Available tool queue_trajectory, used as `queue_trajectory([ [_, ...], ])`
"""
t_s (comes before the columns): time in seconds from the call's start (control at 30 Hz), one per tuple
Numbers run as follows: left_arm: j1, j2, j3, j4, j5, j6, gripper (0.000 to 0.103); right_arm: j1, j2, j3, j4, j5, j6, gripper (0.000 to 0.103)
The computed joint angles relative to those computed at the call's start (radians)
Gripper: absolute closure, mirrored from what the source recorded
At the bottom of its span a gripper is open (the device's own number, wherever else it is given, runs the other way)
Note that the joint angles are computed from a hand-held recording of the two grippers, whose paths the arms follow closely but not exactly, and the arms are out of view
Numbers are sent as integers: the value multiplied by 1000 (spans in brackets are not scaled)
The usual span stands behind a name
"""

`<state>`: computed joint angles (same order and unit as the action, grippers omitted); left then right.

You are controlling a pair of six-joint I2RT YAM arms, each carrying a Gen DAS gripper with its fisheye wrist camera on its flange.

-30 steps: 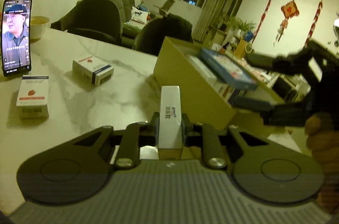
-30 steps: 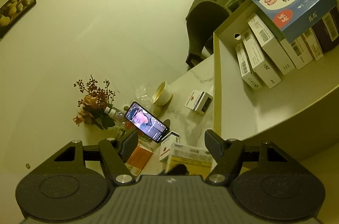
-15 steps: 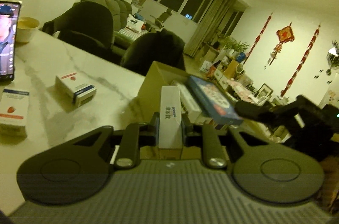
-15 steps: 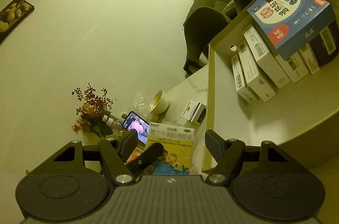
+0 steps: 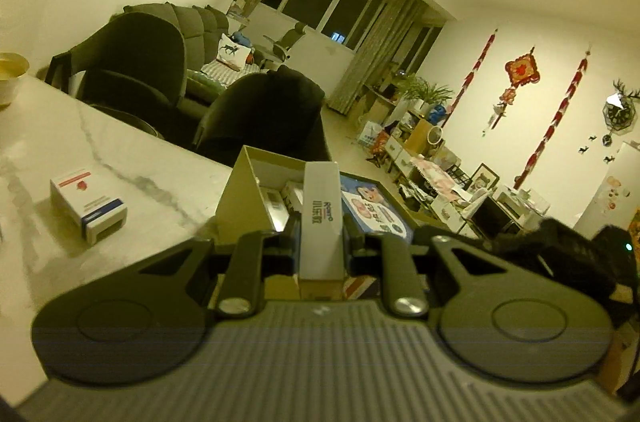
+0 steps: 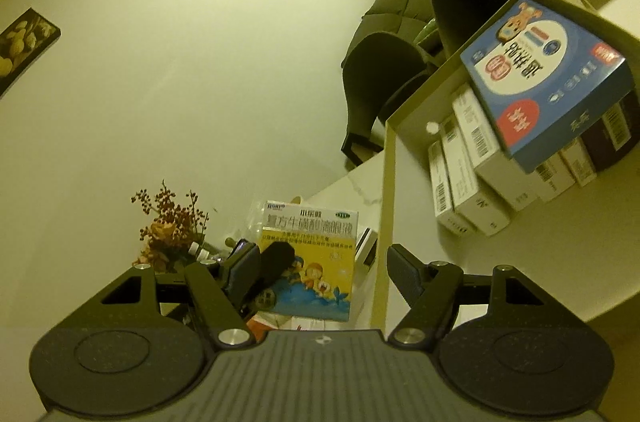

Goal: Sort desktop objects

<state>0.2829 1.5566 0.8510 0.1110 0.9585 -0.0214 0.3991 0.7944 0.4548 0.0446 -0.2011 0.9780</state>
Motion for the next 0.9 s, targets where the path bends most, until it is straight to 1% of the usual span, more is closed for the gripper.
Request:
queue_trajectory([
  [0.13, -63, 54, 52, 17, -67, -70, 85, -58, -15, -11, -7, -37, -8, 29],
  [0.2, -99, 85, 84, 18, -117, -101, 85, -86, -26, -17, -14, -51, -15, 29],
  [0.37, -179, 139, 145, 15, -258, -143, 85, -159, -54, -34, -26, -98, -21, 29],
  [0.43, -204, 161, 180, -10, -309, -143, 85, -186, -57, -38, -28, -119, -26, 29],
  [0.6, -270, 210, 262, -53, -463, -107, 85, -235, -68, -51, -29, -159, -31, 29],
  [0.77, -341, 234, 310, -86, -627, -24, 85, -269, -94, -65, -38, -187, -29, 29],
  [0.9, -368, 252, 355, -129, -713, 27, 85, -292, -112, -77, -43, -205, -26, 29],
])
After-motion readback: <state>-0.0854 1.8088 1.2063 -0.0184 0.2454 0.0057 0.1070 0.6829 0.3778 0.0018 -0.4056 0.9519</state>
